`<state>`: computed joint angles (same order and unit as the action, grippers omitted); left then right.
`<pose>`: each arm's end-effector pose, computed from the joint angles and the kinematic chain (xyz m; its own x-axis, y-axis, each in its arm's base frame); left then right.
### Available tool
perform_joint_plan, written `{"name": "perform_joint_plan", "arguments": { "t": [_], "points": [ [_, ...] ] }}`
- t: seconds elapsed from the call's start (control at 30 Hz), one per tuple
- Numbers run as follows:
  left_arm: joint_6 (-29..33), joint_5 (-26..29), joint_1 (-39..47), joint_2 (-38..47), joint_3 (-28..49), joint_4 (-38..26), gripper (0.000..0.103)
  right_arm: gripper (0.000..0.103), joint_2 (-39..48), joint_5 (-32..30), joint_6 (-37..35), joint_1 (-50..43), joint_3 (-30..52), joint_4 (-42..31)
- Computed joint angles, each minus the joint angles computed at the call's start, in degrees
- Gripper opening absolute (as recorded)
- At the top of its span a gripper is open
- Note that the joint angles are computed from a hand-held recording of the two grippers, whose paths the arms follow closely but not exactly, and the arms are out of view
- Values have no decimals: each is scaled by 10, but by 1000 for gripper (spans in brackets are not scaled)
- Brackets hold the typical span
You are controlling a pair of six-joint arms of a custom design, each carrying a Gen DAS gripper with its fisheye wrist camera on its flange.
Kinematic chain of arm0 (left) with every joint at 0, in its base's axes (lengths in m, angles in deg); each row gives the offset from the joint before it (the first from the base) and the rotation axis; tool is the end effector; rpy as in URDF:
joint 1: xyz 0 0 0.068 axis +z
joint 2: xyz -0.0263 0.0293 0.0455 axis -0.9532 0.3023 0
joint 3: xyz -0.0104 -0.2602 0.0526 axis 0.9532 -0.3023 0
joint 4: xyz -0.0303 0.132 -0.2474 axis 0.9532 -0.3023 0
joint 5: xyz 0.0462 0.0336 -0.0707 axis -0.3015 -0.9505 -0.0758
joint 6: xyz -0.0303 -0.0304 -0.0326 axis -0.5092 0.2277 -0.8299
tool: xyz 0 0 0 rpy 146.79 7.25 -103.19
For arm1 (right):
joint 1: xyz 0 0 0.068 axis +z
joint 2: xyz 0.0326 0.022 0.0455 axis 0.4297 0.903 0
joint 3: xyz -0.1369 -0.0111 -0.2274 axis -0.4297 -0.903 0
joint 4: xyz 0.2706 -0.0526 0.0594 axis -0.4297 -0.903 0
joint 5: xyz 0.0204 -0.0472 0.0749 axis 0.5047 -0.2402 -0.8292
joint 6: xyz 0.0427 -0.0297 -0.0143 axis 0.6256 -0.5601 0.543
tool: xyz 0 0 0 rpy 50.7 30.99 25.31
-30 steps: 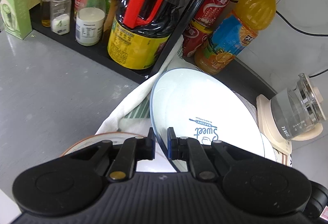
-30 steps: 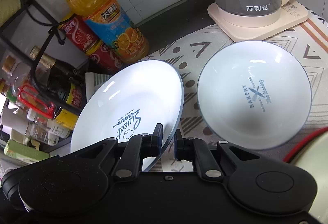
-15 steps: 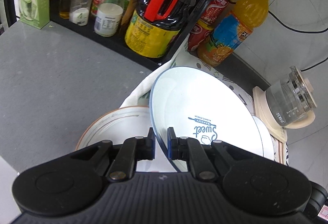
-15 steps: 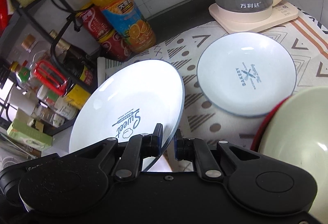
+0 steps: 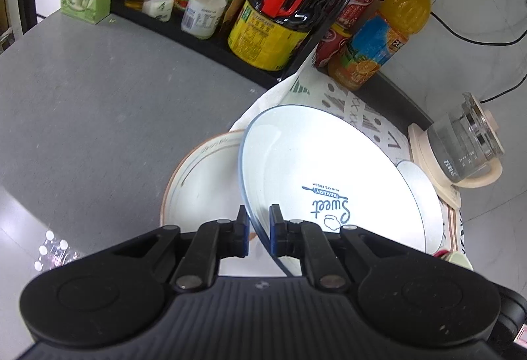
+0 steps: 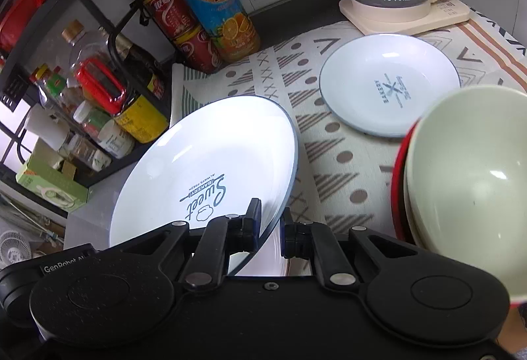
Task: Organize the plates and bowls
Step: 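Lift the Sweet plate with both grippers and carry it over the flower-pattern plate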
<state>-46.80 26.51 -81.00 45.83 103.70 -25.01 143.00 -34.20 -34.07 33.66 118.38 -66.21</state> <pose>0.2185 -0.0285 0.2105 -0.5425 -0.7094 -0.4500 -0.5756 0.7040 -0.4160 0.2992 0.0557 0.2196 -0.8692 0.0232 -0.4940 -0.1891 0.9074 0.3753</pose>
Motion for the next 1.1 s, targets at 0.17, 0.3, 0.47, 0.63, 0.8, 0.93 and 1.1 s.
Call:
{"name": "perform_joint_plan", "arguments": {
  "t": [0.17,0.3,0.47,0.63,0.8,0.93,1.1],
  "points": [
    [-14,-3,-12,-30,-19,-16,10,10,-30,5,-6,2,-28,-5],
    [-19,-4,-19,-45,-33,-20,10,10,-47,7,-15,2,-43,-9],
    [-21,5,-15,-57,-45,-32,10,10,-56,9,-20,0,-58,-7],
    [-18,12,-11,-55,-47,-36,10,10,-62,13,-22,5,-68,-10],
    [-23,24,-7,-46,-49,-34,11,10,-54,21,-20,10,-65,-9],
    [-24,45,1,-39,-52,-34,12,10,-49,27,-22,13,-61,-10],
    [-16,55,3,-22,-48,-32,13,10,-46,36,-22,18,-59,-7]
  ]
}}
